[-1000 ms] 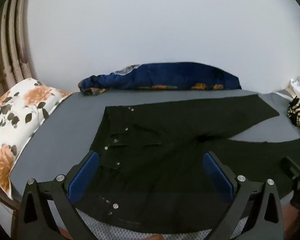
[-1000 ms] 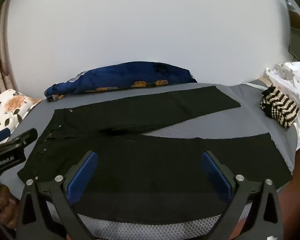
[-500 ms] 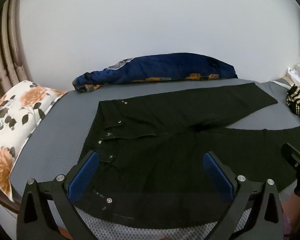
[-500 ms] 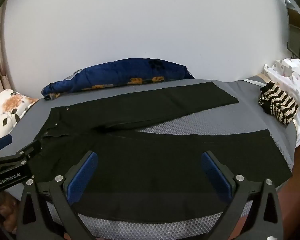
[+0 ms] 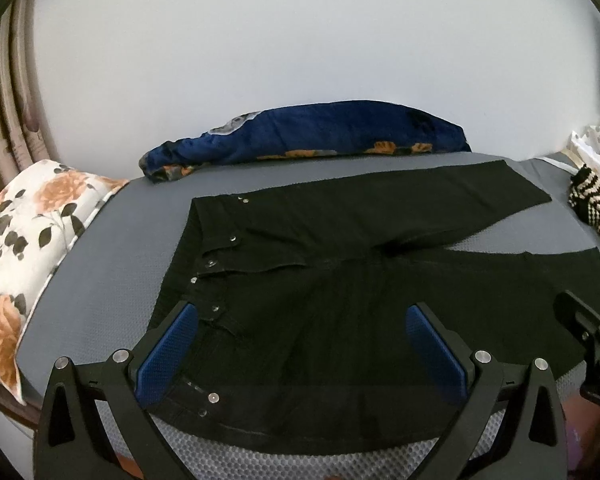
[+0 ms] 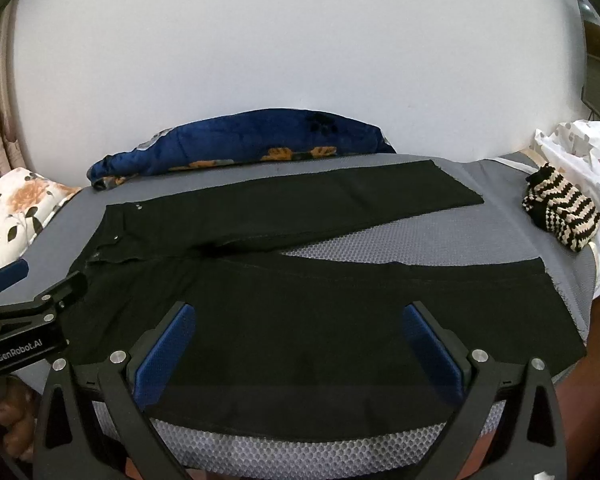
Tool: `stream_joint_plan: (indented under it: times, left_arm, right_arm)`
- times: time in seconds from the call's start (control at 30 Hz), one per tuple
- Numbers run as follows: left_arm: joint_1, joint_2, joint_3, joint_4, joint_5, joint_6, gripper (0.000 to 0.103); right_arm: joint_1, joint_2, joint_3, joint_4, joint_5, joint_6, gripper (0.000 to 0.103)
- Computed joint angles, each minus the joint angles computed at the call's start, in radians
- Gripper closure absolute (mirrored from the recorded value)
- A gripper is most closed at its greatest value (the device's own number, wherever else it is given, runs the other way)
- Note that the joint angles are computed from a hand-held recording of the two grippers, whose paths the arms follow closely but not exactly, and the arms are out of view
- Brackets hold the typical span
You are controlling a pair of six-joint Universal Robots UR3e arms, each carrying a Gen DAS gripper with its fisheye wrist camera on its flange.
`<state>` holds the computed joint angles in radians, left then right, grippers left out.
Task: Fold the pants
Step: 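Move both tools over the waistband of the black pants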
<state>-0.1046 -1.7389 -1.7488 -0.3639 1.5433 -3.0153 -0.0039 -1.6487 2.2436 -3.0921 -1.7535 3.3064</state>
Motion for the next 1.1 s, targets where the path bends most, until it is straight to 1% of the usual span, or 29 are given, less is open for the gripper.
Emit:
stream_joint_plan:
  times: [0.2,0.6,0.7,0.97,1.1]
  left_arm:
    - [0.009,0.002,-0.013,0.003,-0.018,0.006,0.0]
    - [0.009,0.008,-0.057,0.036,-0.015,0.007,0.0]
    - [0.011,0.021,-0.078,0.051,-0.015,0.013,0.0]
    - [0.02,0.031,-0.069,0.034,-0.021,0.02,0.0]
    - [0.032,0.041,-0.07,0.022,-0.035,0.027,0.0]
  right_arm:
    - [0.0,0.002,0.002,0.0,0.0,0.002,0.0]
    - [0.003,0.003,0.015,-0.011,0.017,0.006,0.0]
    - [0.021,0.008,0.017,-0.02,-0.001,0.005,0.0]
    - [0.046,0.015,0.012,-0.013,-0.019,0.0,0.0]
    - [0.032,0.016,0.015,-0.003,0.009,0.008,0.0]
